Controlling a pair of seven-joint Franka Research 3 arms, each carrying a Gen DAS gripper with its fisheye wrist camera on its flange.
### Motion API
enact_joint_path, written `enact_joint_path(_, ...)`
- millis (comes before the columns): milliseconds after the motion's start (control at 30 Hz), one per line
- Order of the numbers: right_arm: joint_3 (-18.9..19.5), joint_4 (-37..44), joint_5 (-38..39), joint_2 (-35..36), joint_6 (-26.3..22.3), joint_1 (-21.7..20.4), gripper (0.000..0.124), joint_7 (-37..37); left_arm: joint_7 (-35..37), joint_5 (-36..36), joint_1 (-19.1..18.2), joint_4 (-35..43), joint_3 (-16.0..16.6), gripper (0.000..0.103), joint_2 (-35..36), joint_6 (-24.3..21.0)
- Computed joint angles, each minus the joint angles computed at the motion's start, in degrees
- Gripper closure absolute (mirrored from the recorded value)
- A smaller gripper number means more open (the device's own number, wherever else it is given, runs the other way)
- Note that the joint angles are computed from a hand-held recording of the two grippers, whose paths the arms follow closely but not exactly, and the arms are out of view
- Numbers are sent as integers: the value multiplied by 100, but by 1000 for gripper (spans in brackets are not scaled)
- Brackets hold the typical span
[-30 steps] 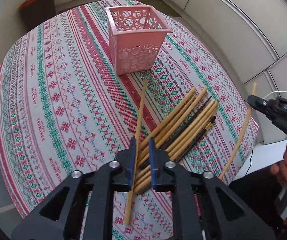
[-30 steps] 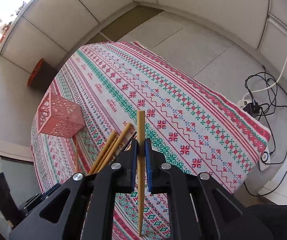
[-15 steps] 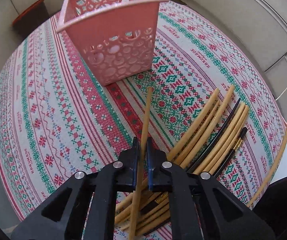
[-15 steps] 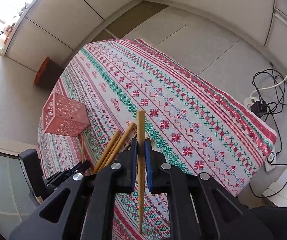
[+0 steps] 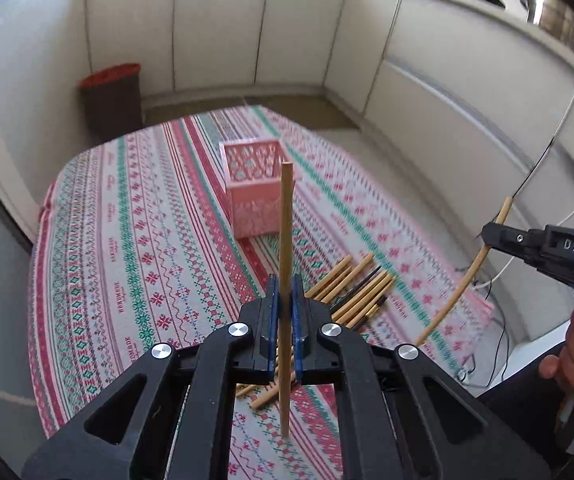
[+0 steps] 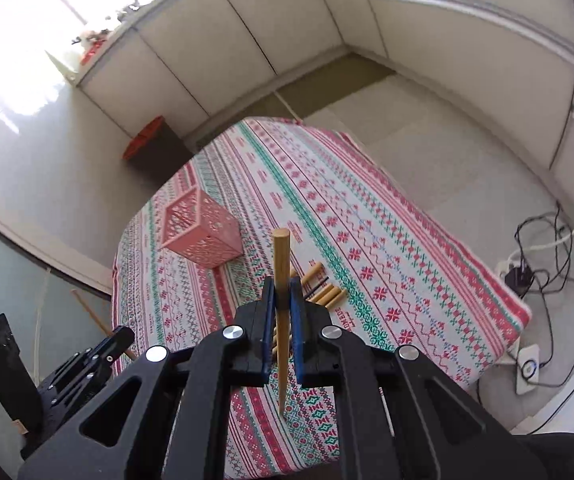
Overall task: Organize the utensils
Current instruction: 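Lift the held chopstick upright with the left tool while the right tool lifts its own, then carry the chopstick over the pink basket and open the left tool while the right tool does likewise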
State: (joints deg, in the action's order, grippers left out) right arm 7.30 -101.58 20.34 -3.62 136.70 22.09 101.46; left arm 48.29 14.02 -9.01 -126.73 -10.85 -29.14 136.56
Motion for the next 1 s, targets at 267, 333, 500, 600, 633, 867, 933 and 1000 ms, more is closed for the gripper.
enact_joint_path(267, -25, 594, 102, -110, -12, -5, 116, -310, -209, 468, 212, 574, -166, 98, -4, 34)
enact_joint_path(333, -19, 924, 101, 31, 31, -6, 116, -328, -221, 633, 310, 859, -183, 98, 155, 58)
enact_joint_path(500, 11, 1938, -143, 611, 222, 34, 116, -240, -303, 1028, 541, 1447, -191, 98, 547, 201)
enact_joint_path(600, 13, 2622, -349, 1069, 263, 106, 116, -105, -413, 1260, 680, 1764, -175, 98, 799, 347)
enact_joint_path(633, 9, 2833, -400, 1220, 257, 134, 116, -67, -447, 1331, 719, 1845, -165, 98, 875, 390)
enact_joint_path(867, -63, 4554, -806, 2516, -44, 439, 116, 173, -805, 1802, 906, 2148, -106, 98, 1433, 543)
enact_joint_path(933, -88, 4973, -894, 2860, -164, 542, 116, 183, -814, 1750, 887, 2140, -22, 98, 1574, 598)
enact_joint_path(1000, -110, 5335, -955, 3157, -284, 632, 116, 171, -856, 1725, 880, 2074, 42, 98, 1684, 696)
